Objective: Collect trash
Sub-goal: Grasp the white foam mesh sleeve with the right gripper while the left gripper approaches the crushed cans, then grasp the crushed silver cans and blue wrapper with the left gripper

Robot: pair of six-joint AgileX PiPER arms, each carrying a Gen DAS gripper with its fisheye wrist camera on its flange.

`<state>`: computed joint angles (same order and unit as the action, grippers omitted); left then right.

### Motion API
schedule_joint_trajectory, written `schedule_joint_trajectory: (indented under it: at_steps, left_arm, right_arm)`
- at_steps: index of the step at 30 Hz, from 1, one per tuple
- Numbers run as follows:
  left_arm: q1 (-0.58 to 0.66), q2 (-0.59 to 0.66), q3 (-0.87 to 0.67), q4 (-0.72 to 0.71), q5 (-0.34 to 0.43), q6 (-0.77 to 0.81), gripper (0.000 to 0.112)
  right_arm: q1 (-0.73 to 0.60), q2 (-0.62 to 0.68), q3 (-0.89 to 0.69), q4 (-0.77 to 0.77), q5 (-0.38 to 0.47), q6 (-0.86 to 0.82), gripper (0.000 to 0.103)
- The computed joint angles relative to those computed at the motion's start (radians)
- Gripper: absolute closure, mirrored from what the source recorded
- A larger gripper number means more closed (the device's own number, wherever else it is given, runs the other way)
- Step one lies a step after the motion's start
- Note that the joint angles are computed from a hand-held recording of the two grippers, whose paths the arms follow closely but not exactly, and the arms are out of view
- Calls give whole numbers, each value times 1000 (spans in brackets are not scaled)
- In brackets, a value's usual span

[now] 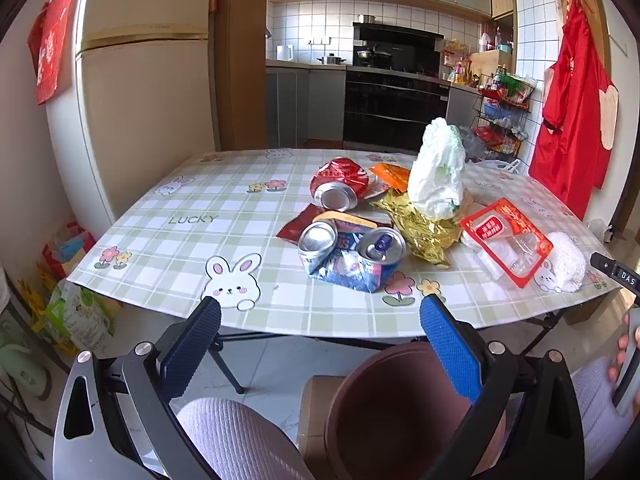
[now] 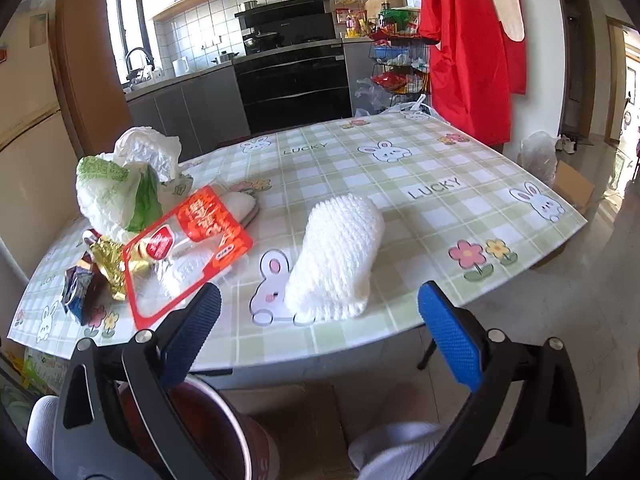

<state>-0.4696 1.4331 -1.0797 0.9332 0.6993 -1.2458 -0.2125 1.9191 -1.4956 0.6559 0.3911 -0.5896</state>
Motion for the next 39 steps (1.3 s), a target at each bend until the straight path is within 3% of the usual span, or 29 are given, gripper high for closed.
schedule_joint_trajectory:
  at_steps: [3, 6, 12, 15, 18, 23, 25, 27, 30, 33, 39]
  left_arm:
    - [20, 21, -34, -9, 0, 12, 15]
    - [27, 34, -59, -17, 3, 28, 15]
    - [21, 55, -77, -28, 19, 62, 15]
    - [34, 65, -81, -59, 1, 84, 15]
    - [26, 94, -91, -27, -7, 88, 15]
    - [10, 192, -138, 46, -39, 100, 17]
    - [30, 250, -185, 26, -93, 129, 21]
    - [53, 302, -237, -28, -131, 194, 32]
    - [94, 437, -400, -209, -100, 385, 45]
    - [127, 510, -484, -298, -92, 446, 45]
    - [99, 613, -599, -253, -14, 510, 45]
  right_arm:
    - [7, 83, -101, -145, -19, 152, 6]
    - [-3, 181, -238, -220, 49, 251, 7]
    - [-6, 314, -437, -242, 208, 264, 30]
    - [-18, 350, -494, -172, 288, 214, 57]
    - [-22, 313, -432, -114, 251, 162, 65]
    - [-49, 231, -308, 58, 194, 57, 66]
    - [-64, 189, -245, 152, 172, -10, 66]
    - [-77, 150, -190, 242, 162, -75, 66]
    - [-87, 114, -148, 304, 173, -139, 66]
    - [-92, 83, -111, 358, 178, -217, 66]
    - [-94, 72, -102, 414, 197, -287, 66]
